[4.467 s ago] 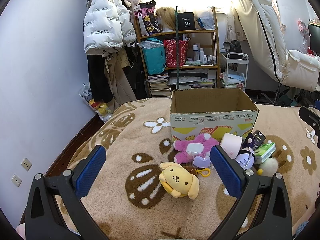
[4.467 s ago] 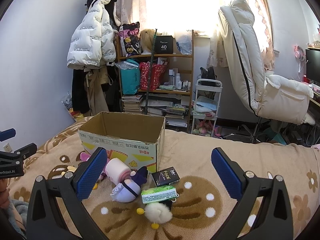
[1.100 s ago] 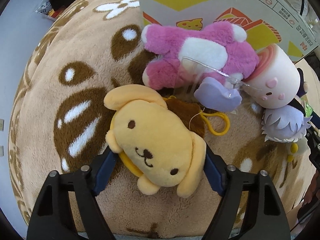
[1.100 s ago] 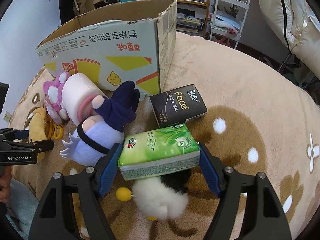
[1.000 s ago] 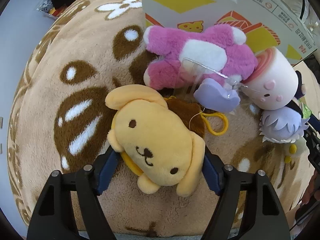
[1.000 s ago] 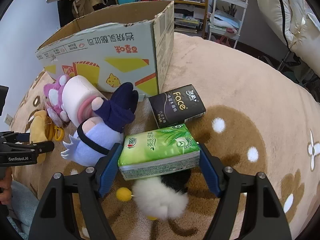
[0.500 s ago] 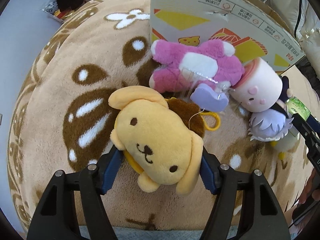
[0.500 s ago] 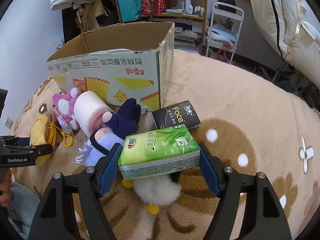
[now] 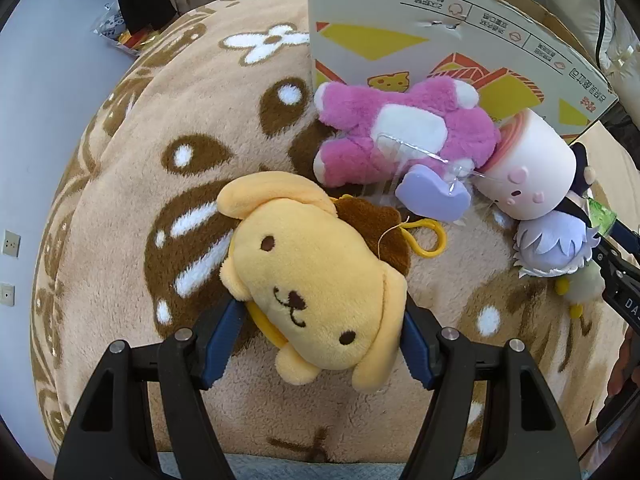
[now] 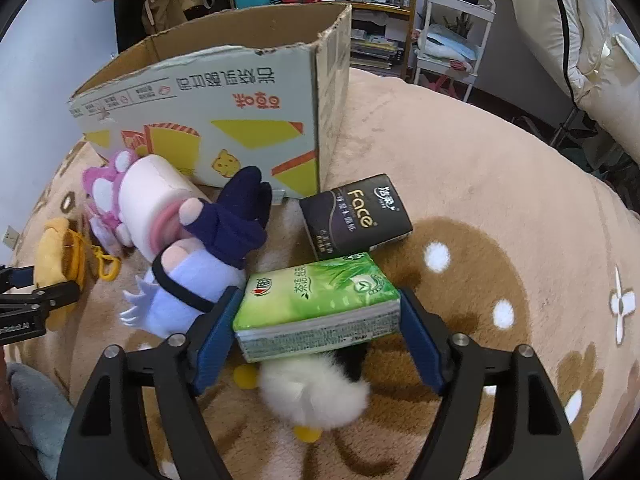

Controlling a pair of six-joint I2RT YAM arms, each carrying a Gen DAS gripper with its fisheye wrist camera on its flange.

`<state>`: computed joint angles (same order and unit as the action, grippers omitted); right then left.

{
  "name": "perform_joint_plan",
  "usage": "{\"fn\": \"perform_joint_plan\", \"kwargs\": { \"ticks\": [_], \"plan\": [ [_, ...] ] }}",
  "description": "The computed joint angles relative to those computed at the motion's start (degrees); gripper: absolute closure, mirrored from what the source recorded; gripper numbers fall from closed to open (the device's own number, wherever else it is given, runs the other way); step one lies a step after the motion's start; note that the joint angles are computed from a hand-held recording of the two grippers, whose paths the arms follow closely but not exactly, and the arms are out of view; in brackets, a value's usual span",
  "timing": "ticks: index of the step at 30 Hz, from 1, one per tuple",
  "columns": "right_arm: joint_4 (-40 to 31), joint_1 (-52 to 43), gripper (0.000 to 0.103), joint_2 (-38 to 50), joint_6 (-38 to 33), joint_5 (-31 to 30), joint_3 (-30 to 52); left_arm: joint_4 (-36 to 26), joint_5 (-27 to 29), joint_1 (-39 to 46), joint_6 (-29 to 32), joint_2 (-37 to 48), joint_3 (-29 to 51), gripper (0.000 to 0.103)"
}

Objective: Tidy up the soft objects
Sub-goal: 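Close left tool on yellow dog while right tool grips green tissue pack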

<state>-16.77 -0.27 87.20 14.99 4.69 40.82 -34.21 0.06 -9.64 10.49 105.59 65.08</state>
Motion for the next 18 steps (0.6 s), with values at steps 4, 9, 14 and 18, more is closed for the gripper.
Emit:
{"fn": "perform_joint_plan", "kwargs": {
  "ticks": [4,9,14,18],
  "plan": [
    [0.1,0.0,0.015,1.0,-0.2,0.9,0.2,0.0,0.1,-0.1,0.1,1.1,0.9,0.033],
    [0.5,1.3,0.009,2.1,-1.7,4.8,0.8,0.1,0.2,0.2,0.0,2.6,2.1,0.033],
    [2.5,0.1,0.024,0.8,-2.5,1.1,-0.4,0.4,0.1,0.2,0.0,3.2,2.5,0.033],
    [3.0,0.3,0.024,-0.3,-1.7,0.8,-0.9,2.1,-0.7,-0.1,0.0,2.6,1.7,0.033]
  ]
}}
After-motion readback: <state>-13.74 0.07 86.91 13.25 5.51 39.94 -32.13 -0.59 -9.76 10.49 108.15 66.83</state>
